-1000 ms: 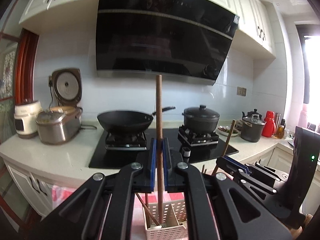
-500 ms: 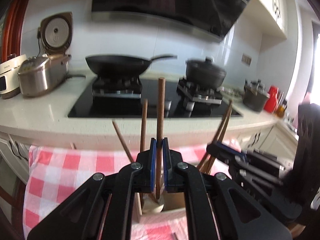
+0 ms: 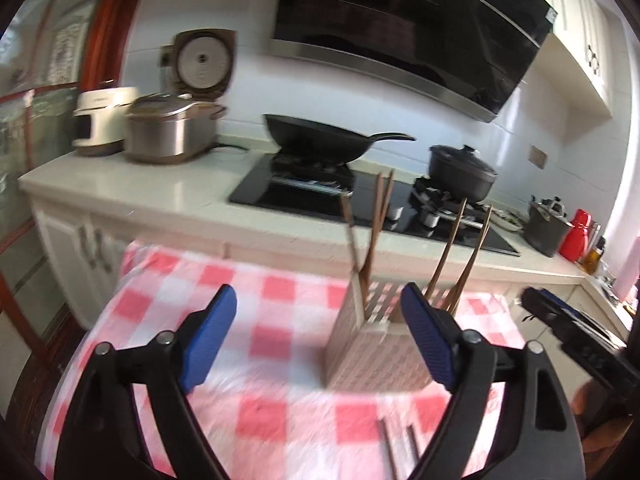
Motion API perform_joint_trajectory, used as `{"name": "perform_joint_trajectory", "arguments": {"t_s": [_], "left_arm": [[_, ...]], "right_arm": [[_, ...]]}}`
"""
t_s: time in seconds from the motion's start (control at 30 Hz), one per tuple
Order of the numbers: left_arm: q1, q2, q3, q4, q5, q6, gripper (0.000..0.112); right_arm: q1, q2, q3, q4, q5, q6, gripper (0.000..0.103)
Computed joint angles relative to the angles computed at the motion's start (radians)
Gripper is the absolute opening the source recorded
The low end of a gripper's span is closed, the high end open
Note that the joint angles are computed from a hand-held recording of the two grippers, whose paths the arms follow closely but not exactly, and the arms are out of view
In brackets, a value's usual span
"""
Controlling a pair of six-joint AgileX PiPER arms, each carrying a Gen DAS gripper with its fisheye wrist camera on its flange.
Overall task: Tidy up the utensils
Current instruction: 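Open both tools to release the chopsticks into the basket, then move both open tools down to the last two chopsticks on the cloth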
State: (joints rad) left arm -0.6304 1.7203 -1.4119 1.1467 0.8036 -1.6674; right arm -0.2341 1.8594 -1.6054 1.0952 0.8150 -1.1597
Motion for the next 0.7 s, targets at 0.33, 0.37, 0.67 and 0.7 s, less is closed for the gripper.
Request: {"name": "perform_joint_trajectory", "arguments": {"t_s": [0.33,0.37,0.67,0.7], "left_arm": [[-0.271,-0.053,0.282,0.051,0.186,-0.307,0.089],[-0.288,-0.05,0.293,0.054,0.188,-0.319,0.089],[-0.363,0.015,0.311,0.035,0.203,-0.381,0.089],[-0.367,0.009,0.322,0.039,0.207,-0.401,0.089]], "right_arm": [[-0.139,-0.132,0.403,0.017,0.02,-0.196,0.048],[-0.145,-0.136,0.429,0.018,0.02,-0.214,0.048],[-0.135,-0.178,0.564,0.043,-0.06,-0.321,0.048],[-0.132,-0.178,0.57,0.042,-0.065,-0.324,0.048]]}}
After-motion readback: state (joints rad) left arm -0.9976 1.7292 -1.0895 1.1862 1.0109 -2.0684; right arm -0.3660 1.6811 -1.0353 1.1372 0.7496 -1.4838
